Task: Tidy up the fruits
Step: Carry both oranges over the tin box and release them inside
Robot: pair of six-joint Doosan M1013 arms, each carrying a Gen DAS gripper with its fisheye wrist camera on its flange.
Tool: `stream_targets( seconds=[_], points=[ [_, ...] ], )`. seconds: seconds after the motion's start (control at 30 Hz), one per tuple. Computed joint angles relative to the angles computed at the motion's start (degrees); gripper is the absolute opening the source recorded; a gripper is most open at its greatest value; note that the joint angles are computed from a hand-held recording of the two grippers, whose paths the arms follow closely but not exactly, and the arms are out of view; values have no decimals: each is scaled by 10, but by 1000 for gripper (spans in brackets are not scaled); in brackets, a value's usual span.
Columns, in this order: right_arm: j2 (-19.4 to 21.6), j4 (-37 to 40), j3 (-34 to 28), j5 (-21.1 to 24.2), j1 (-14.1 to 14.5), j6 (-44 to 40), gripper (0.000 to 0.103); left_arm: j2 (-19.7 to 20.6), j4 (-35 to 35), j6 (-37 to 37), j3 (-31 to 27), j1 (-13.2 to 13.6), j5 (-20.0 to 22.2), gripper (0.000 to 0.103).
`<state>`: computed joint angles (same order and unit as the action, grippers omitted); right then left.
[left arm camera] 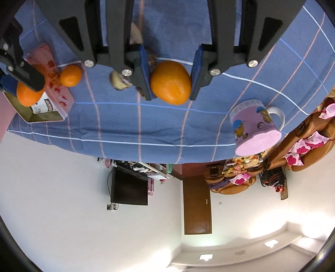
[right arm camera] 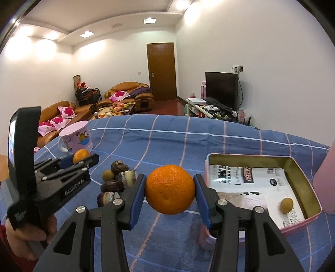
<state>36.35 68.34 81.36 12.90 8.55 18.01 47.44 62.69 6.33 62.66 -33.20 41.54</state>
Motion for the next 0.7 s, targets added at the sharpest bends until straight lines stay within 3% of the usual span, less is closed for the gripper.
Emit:
stream_targets(
  seconds=[0.17, 0.7],
  points=[
    [-2, 1, 3, 1, -8, 10, 48, 5, 11, -3, -11, -11, 7, 36],
    [-14, 113, 20, -26, -42, -96, 48, 34, -5, 34, -67, -33, 6, 36]
  ],
)
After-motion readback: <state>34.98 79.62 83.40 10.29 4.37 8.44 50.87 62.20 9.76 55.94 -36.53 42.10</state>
